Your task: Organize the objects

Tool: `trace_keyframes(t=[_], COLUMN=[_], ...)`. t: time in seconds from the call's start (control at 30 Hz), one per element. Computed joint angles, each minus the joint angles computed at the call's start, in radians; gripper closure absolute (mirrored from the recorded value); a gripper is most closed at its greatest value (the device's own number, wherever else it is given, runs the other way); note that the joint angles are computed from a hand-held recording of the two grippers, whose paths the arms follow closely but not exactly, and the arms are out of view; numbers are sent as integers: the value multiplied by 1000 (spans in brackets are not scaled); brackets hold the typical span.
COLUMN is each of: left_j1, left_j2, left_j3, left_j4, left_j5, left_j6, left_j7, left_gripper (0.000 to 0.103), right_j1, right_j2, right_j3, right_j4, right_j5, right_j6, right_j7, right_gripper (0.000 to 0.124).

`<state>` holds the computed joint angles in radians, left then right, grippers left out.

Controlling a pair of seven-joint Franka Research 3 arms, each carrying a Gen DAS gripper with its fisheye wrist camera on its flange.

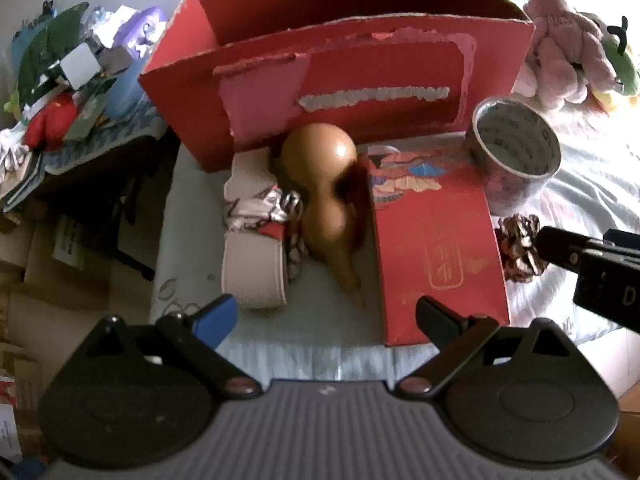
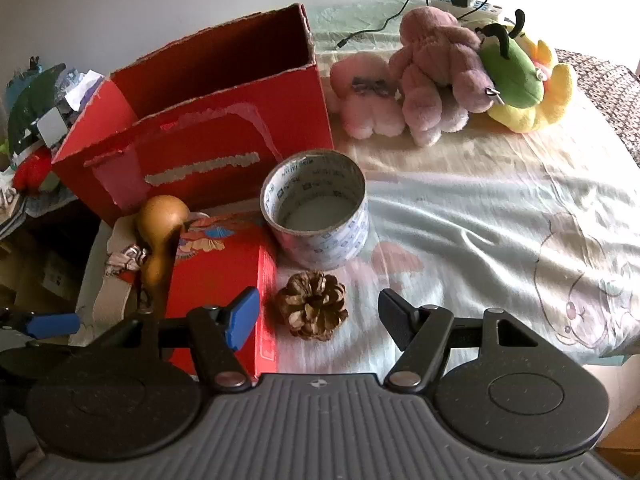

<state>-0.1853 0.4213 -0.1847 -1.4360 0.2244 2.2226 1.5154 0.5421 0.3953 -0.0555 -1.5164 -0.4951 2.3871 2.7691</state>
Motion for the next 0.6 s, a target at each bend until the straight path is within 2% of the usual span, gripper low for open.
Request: trace_keyframes(t=[0.5,0.6], left_j1=[0,3], left_j2=[68,79], left_j3=[-6,-8], left_j4=[105,120], left_j5=[-33,-40], left_j6=[-39,-32], left_j7=[46,59], left_gripper=[8,14], right_j1=[-18,-21], right_j2=[28,24], right_j3=[-8,-14], right_j4=[27,16], right_j5=[69,78], right_j6=[42,66], right_j7=[-54,-35], right_gripper=[59,65])
